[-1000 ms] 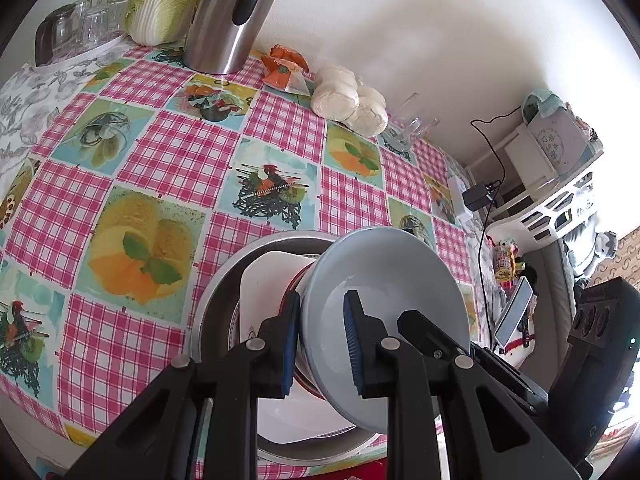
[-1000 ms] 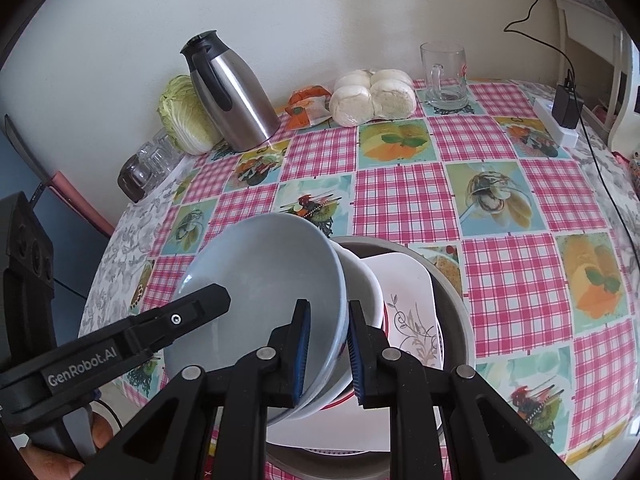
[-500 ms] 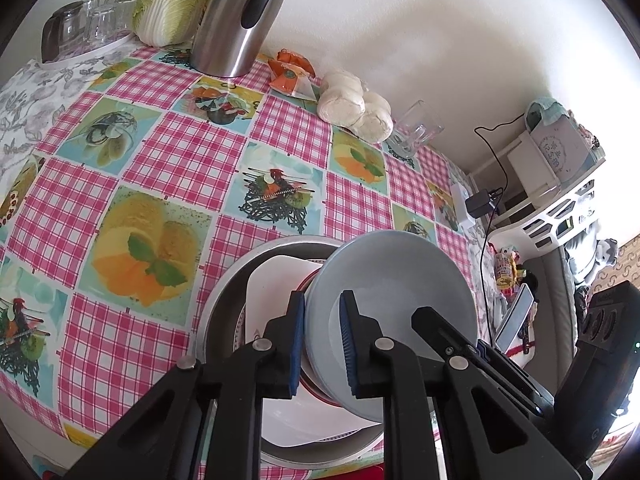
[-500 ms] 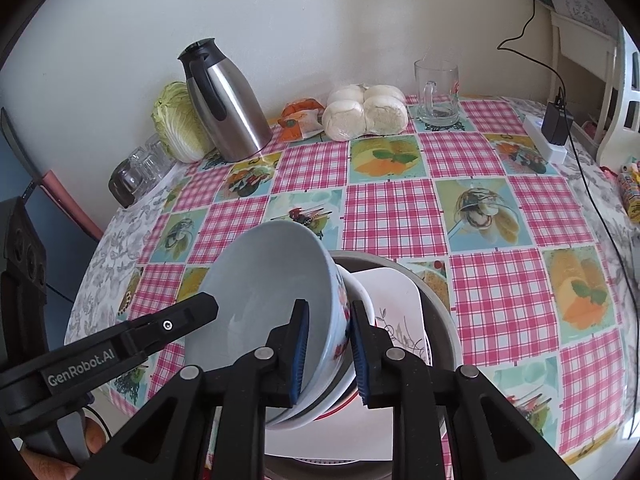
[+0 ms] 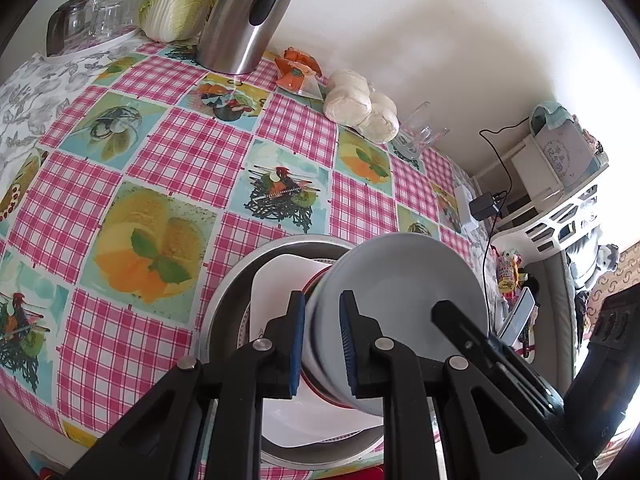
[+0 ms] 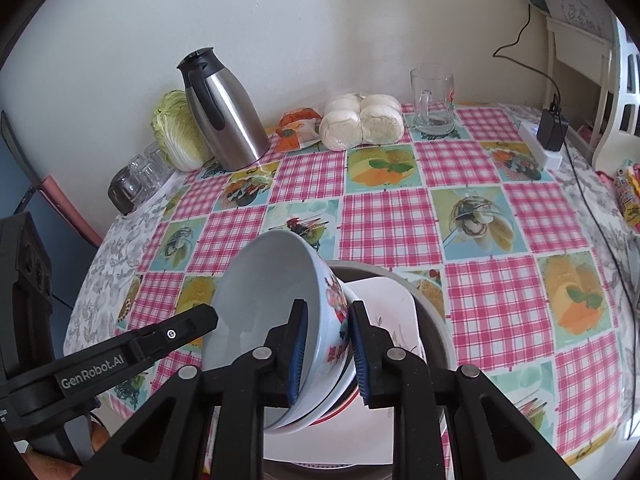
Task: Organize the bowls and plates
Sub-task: 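Lower the light blue bowl with the right gripper into the square bowl, then open the right gripper and pull it back from the blue bowl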
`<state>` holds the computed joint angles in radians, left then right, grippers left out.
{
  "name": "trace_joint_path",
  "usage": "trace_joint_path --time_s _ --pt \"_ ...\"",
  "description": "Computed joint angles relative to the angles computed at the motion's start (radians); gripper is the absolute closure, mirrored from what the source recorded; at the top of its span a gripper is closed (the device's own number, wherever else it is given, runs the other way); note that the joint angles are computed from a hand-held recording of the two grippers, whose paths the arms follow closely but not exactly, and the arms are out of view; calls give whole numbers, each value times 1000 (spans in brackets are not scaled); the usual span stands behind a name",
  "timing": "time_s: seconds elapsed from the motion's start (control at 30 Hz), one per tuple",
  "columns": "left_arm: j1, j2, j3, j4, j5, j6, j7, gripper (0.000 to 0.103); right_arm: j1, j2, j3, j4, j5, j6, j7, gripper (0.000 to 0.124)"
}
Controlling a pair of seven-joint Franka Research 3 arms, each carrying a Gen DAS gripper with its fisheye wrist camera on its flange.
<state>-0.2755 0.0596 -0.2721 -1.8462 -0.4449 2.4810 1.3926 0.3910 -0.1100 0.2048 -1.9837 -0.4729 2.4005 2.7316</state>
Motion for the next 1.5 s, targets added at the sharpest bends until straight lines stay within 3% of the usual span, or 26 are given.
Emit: trace_joint_path --time_s 0.1,0.27,0.37,0.4,0.47,0.7,0.97,1.5 --pt "1 0 0 0 0 -1 -1 85 -1 -4 11 12 -68 -32 32 95" --pt "1 1 0 0 0 -3 -7 85 -11 -25 7 -17 -62 6 60 96" --pt "2 -1 0 -1 -8 -3 -7 85 -18 -32 7 -28 -51 0 75 111" --pt "1 -2 0 -2 -2 -3 -12 85 -21 -41 1 -47 -36 35 79 114" --pt "-1 -5 0 -3 5 2 -14 85 -31 -52 -3 -72 -11 77 84 115" --pt "-4 -12 0 -9 3 14 -11 85 -42 -38 0 -86 51 104 49 116" --pt "-7 -19 -1 -13 -25 18 20 85 -37 -37 7 -63 76 52 19 115" --pt "-12 -28 4 -19 -48 22 48 85 -38 -49 6 -72 119 57 11 112"
